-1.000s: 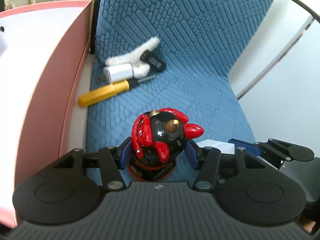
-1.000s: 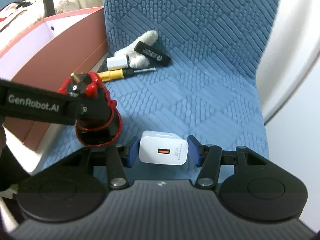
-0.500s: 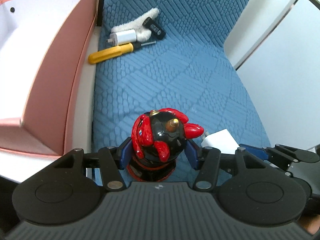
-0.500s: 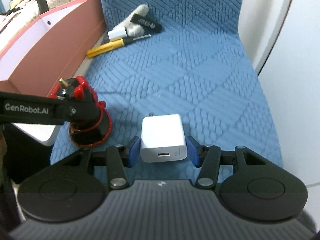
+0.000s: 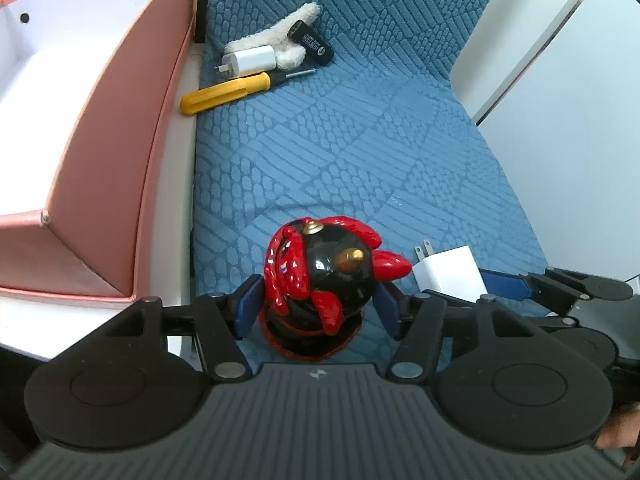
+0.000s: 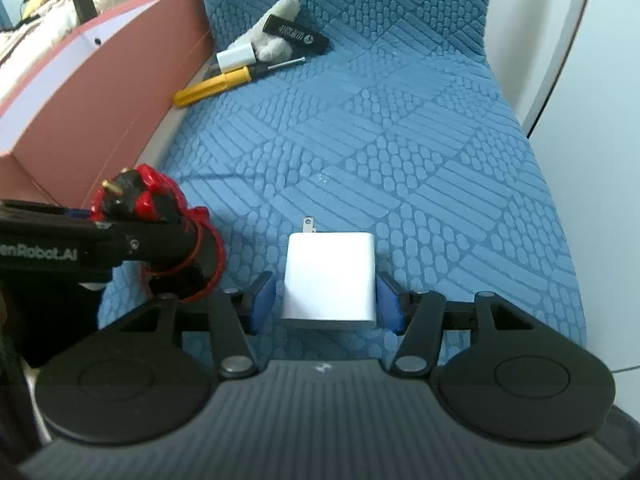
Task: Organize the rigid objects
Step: 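Lift the figurine with the left tool while the right tool lifts the charger toward the pink box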
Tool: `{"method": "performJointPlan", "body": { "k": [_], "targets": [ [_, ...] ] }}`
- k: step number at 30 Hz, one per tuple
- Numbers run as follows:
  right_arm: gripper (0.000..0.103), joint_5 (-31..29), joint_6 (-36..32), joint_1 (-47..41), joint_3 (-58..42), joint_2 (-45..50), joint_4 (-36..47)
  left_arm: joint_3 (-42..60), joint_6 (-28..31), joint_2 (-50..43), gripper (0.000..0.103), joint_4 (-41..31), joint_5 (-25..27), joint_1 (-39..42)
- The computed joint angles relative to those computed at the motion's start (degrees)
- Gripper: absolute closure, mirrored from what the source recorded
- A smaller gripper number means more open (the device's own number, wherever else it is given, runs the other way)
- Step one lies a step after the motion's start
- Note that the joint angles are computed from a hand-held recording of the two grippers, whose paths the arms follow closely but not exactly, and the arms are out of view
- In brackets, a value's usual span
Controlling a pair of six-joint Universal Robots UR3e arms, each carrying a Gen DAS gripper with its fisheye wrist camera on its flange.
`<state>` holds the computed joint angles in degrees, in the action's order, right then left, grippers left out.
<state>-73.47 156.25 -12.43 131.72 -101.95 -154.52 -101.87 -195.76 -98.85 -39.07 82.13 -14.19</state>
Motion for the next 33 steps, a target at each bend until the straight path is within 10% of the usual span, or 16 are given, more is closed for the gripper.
{"method": "performJointPlan", "body": {
  "k": [33],
  "targets": [
    [0.05,-4.8,3.8,4.8,-4.4,0.8,4.6,1.2,-2.2,4.5,0.04,-2.9,0.3,1.6]
  ]
}}
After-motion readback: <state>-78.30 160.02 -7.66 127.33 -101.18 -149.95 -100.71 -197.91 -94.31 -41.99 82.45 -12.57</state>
